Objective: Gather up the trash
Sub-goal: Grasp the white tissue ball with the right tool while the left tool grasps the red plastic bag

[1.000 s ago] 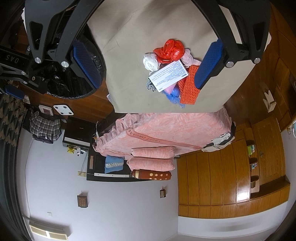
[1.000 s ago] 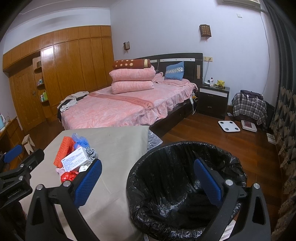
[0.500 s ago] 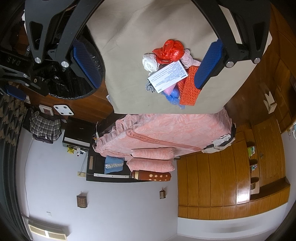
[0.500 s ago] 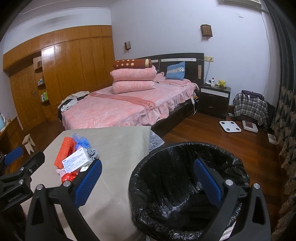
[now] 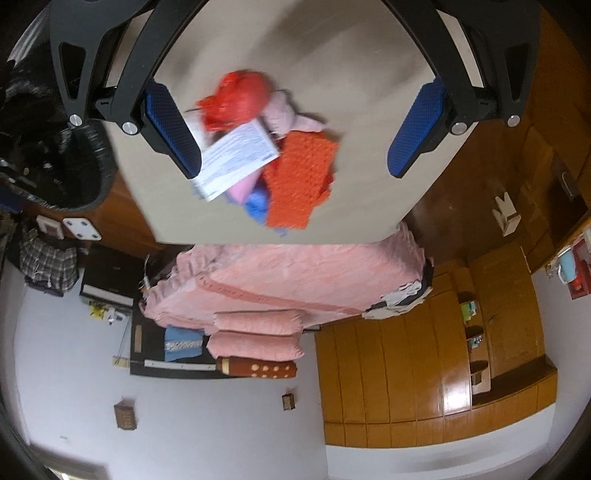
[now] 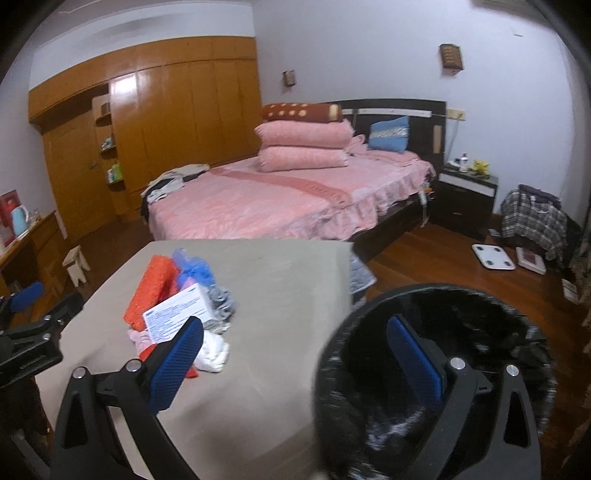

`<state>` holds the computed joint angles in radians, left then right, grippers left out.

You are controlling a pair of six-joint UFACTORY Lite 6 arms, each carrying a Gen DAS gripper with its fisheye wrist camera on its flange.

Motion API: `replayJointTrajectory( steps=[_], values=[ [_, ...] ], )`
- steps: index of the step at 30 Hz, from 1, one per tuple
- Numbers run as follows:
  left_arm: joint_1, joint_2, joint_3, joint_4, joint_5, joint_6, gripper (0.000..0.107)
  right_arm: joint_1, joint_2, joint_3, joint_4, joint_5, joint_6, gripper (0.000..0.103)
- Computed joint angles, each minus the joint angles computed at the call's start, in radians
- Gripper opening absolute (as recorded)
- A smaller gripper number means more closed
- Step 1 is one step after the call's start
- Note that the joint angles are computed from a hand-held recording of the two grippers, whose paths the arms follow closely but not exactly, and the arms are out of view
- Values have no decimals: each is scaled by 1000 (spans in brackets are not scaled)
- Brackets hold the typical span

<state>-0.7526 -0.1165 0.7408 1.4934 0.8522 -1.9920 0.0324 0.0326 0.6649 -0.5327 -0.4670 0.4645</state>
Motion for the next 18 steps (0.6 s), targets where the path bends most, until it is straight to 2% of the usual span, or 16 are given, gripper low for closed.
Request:
replayJointTrajectory(
  steps=[3, 8, 12, 18],
  values=[
    [78, 23, -30, 66, -71, -36, 98, 95, 106, 56, 172, -15, -151, 97],
    [188, 109, -41, 212, -184, -149, 98, 194, 313, 206, 314, 2, -261, 91],
    [277, 174, -31, 327, -267, -242, 98, 234, 447, 306, 377, 32, -334, 87],
    [341, 202, -44, 393, -302, -309, 98, 278, 520, 361, 333, 71, -310, 85]
  ],
)
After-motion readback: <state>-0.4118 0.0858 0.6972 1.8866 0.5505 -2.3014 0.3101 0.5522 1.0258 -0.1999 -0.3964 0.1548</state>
